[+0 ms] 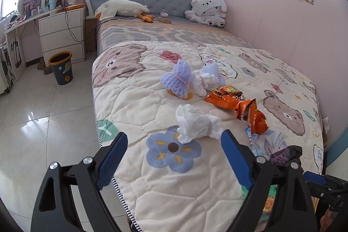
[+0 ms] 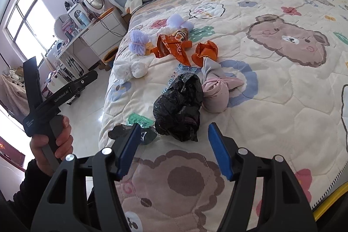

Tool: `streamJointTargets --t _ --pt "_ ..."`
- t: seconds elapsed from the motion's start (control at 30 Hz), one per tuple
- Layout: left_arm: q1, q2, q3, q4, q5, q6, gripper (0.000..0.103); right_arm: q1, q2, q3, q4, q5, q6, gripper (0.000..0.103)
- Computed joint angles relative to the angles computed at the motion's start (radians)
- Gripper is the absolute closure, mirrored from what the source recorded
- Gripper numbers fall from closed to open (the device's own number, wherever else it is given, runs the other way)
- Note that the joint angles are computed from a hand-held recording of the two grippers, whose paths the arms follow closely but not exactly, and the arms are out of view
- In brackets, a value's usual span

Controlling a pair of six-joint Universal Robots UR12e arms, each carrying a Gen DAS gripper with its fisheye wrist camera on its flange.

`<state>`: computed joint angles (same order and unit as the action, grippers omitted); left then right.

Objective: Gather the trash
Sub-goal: 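Grasp the white tissue with the left tool while the right tool grasps another black bag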

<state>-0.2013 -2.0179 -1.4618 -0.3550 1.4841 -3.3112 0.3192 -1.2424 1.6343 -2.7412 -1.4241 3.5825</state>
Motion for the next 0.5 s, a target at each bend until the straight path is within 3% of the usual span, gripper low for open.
streamJointTargets --t 0.17,0.5 --pt "-0.003 -0.039 0.052 -0.037 0.005 0.027 0.019 -0.005 0.032 -0.04 0.026 0.032 0.004 0.043" --pt "0.007 -0.1 0.13 -0.122 -0.068 -0.003 0.019 -0.019 0.08 -0.092 0.055 0.075 0.043 0.047"
